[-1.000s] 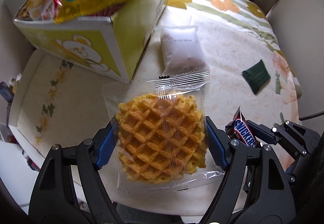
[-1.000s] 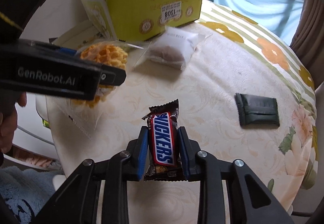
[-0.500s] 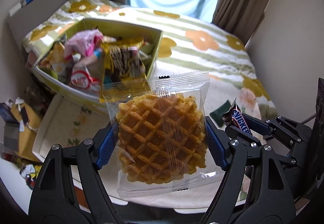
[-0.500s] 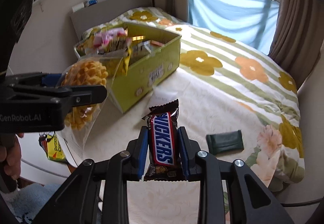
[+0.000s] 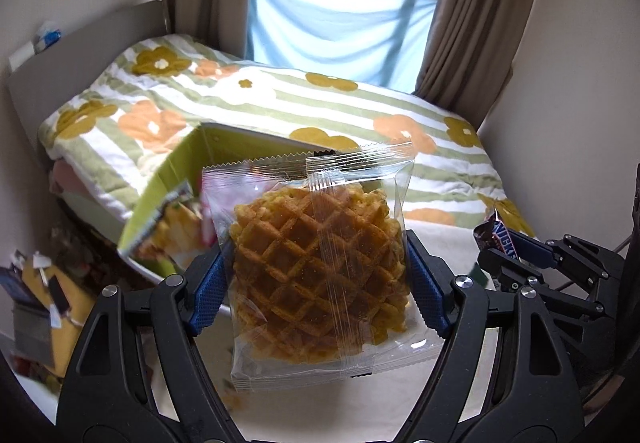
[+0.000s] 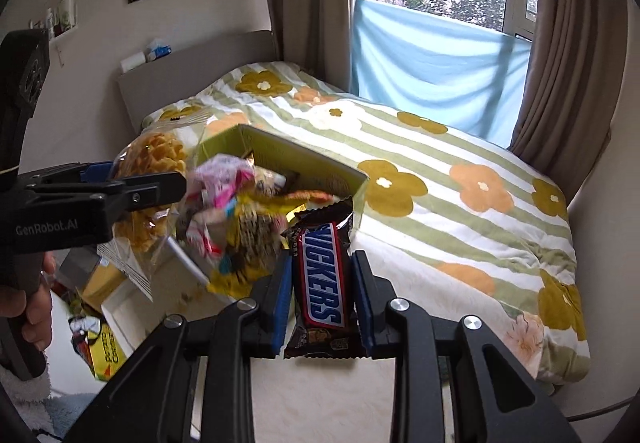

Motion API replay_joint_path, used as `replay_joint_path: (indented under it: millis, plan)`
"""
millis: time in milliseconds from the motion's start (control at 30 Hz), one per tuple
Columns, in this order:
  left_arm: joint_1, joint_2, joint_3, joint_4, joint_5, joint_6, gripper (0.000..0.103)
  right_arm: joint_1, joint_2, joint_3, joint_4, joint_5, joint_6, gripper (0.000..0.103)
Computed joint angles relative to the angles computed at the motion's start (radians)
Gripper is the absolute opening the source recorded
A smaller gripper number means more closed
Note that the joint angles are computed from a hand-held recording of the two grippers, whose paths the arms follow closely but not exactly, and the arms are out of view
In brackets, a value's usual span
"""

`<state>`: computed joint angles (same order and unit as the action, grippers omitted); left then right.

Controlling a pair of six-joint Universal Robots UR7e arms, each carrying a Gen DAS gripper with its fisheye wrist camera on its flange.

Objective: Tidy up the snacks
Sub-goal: 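Carry the waffle and Snickers over the yellow box and open both tools to drop them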

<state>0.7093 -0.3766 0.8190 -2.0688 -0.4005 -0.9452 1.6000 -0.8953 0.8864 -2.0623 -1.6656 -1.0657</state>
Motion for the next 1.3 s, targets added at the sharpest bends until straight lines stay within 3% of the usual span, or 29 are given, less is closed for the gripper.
replay_joint_path:
  millis: [200,500,600,667,767,1067,1300]
  plan:
    - [0.067,-0.12,0.093,-0.108,-0.058,0.199,0.077,0.07,0.059,0.016,-0.086,-0.033,0.116,0.026]
    - [0.174,-0.132,-0.006,-0.106,-0.197,0.433,0.077,0.132,0.126,0.026,-0.172,-0.105,0.271,0.026]
    - [0.198,-0.112,-0.052,-0.086,-0.22,0.444,0.08,0.141,0.153,0.002,-0.173,-0.134,0.289,0.026]
    - [0.203,-0.1,-0.068,-0.071,-0.207,0.447,0.103,0.142,0.177,-0.025,-0.166,-0.147,0.303,0.026]
    - [0.21,-0.101,-0.059,-0.1,-0.196,0.491,0.103,0.138,0.205,-0.062,-0.146,-0.157,0.313,0.026]
    - [0.221,-0.18,0.105,-0.171,-0.248,0.427,0.103,0.134,0.277,-0.17,-0.073,-0.169,0.353,0.026]
    - [0.218,-0.201,0.139,-0.173,-0.252,0.403,0.103,0.137,0.379,-0.355,0.041,-0.164,0.432,0.027]
